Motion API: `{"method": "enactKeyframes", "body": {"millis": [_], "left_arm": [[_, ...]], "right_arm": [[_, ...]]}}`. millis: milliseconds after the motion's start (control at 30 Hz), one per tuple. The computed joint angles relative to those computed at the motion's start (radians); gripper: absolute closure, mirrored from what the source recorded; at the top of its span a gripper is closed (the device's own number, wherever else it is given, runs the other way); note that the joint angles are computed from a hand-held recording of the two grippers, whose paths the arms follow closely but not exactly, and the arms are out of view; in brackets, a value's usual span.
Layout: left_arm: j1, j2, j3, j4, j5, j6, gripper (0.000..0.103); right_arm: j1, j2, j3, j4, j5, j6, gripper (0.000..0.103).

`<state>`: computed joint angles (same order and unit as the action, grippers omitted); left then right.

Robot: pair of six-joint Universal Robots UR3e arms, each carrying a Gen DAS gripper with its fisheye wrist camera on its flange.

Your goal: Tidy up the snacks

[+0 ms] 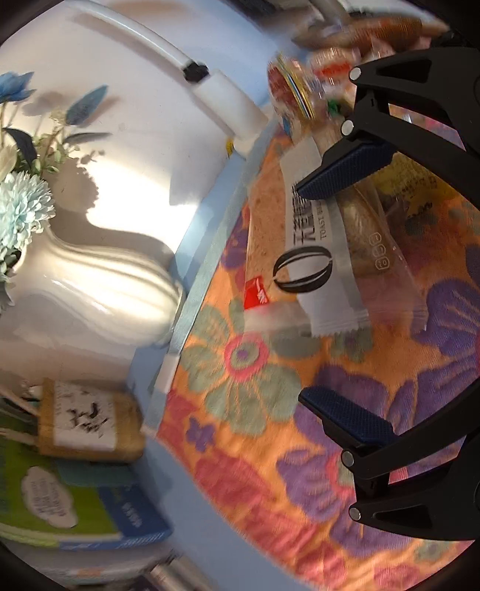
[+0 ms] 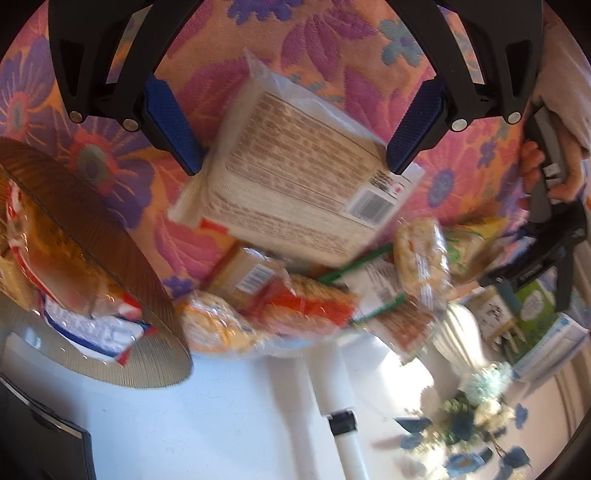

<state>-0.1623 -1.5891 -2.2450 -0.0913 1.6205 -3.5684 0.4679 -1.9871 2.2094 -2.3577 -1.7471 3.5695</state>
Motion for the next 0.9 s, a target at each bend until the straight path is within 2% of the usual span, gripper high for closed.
{"method": "enactKeyframes", "body": {"millis": [33, 67, 133, 200, 300, 333, 467, 567, 900], "left_arm": [[-0.032, 0.000, 0.021, -0.035, 0.061, -0.006, 0.003], [-0.064, -0.002, 0.040, -0.067, 0.125, -0.018, 0.003], [-0.102, -0.020, 0.081, -0.125, 0.207, -0.042, 0.003], [-0.090, -0.028, 0.084, -0.124, 0.184, -0.054, 0.003], [0.068, 0.049, -0.063, -0.003, -0.039, -0.055, 0.003], [0.081, 0.051, -0.082, 0.026, -0.059, -0.054, 0.003], [0.083, 0.046, -0.077, 0.023, -0.056, -0.048, 0.003], [0.084, 0.041, -0.072, 0.023, -0.057, -0.048, 0.003], [0.089, 0.050, -0.095, 0.052, -0.075, -0.057, 0.003]], "right_arm": [[0.068, 0.055, -0.061, 0.079, -0.070, -0.005, 0.005], [0.152, 0.122, -0.112, 0.111, -0.172, 0.046, 0.005], [0.242, 0.183, -0.158, 0.136, -0.286, 0.109, 0.005], [0.232, 0.173, -0.146, 0.126, -0.273, 0.105, 0.005], [0.102, 0.045, -0.039, 0.058, -0.113, 0.048, 0.005], [0.085, 0.021, -0.019, 0.046, -0.093, 0.039, 0.005], [0.155, 0.103, -0.087, 0.094, -0.186, 0.064, 0.005], [0.111, 0.057, -0.051, 0.076, -0.135, 0.044, 0.005], [0.126, 0.076, -0.070, 0.089, -0.152, 0.052, 0.005]]}}
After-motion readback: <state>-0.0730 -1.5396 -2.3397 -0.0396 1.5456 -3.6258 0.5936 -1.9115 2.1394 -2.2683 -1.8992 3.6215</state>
